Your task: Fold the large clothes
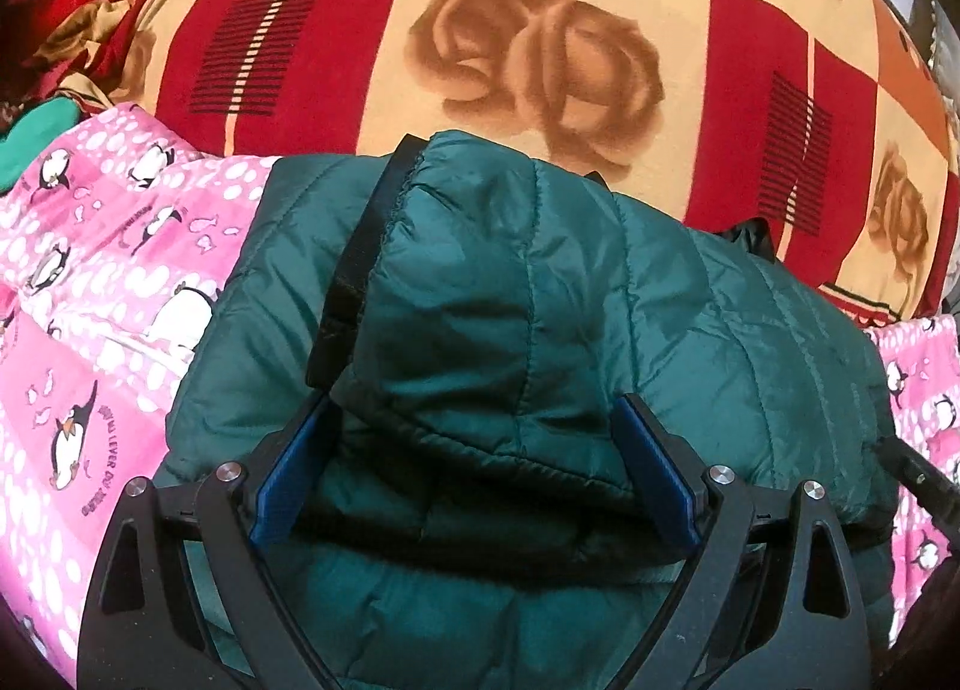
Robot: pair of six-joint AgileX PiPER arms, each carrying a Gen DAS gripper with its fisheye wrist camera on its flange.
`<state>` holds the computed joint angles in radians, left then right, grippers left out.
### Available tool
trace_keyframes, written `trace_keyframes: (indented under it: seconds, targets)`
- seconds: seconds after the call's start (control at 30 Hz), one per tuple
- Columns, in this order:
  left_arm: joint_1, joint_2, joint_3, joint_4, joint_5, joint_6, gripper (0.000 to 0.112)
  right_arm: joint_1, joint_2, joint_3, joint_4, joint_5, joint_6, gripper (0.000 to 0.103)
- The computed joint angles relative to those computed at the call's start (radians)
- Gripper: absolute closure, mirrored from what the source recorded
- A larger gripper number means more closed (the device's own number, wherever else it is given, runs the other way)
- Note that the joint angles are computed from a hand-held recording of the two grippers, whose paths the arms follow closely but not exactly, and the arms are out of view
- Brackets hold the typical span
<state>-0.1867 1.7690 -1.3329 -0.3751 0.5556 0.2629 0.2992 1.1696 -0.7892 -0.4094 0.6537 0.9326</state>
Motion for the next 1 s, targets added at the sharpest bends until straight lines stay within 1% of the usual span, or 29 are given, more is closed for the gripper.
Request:
trace_keyframes:
  seconds: [0.1, 0.17, 0.23, 0.33, 0.43, 0.57, 0.8, 1.0]
  targets:
    - [-0.012, -0.001, 0.005, 0.034, -0.014, -0.024, 0.019, 0.01, 0.074, 0.0, -0.023, -0.014, 0.013, 0.039]
    - [-0.017, -0.006, 0.012, 0.052, -0.022, -0.036, 0.019, 0.042, 0.084, -0.014, -0.07, 0.018, 0.056, 0.038]
    - [-0.013, -0.018, 0.013, 0.06, -0.004, -0.039, 0.019, 0.057, 0.06, -0.017, -0.071, 0.041, 0.067, 0.038]
    - [0.004, -0.051, 0.024, 0.046, 0.032, -0.003, 0.019, 0.062, -0.017, 0.006, -0.051, 0.049, 0.1, 0.038]
    - [0.014, -0.102, 0.066, 0.061, 0.023, 0.018, 0.019, 0.063, -0.062, 0.018, -0.044, 0.061, 0.138, 0.032]
    - [0.028, -0.176, 0.121, 0.115, 0.007, 0.035, 0.019, 0.119, -0.054, 0.002, -0.095, 0.142, 0.205, 0.032]
    - [0.09, -0.281, 0.218, 0.08, -0.017, 0.147, 0.019, 0.27, -0.07, 0.0, -0.182, 0.251, 0.344, 0.032]
    - [0.143, -0.325, 0.276, 0.038, -0.014, 0.219, 0.019, 0.349, -0.105, 0.04, -0.183, 0.309, 0.428, 0.032]
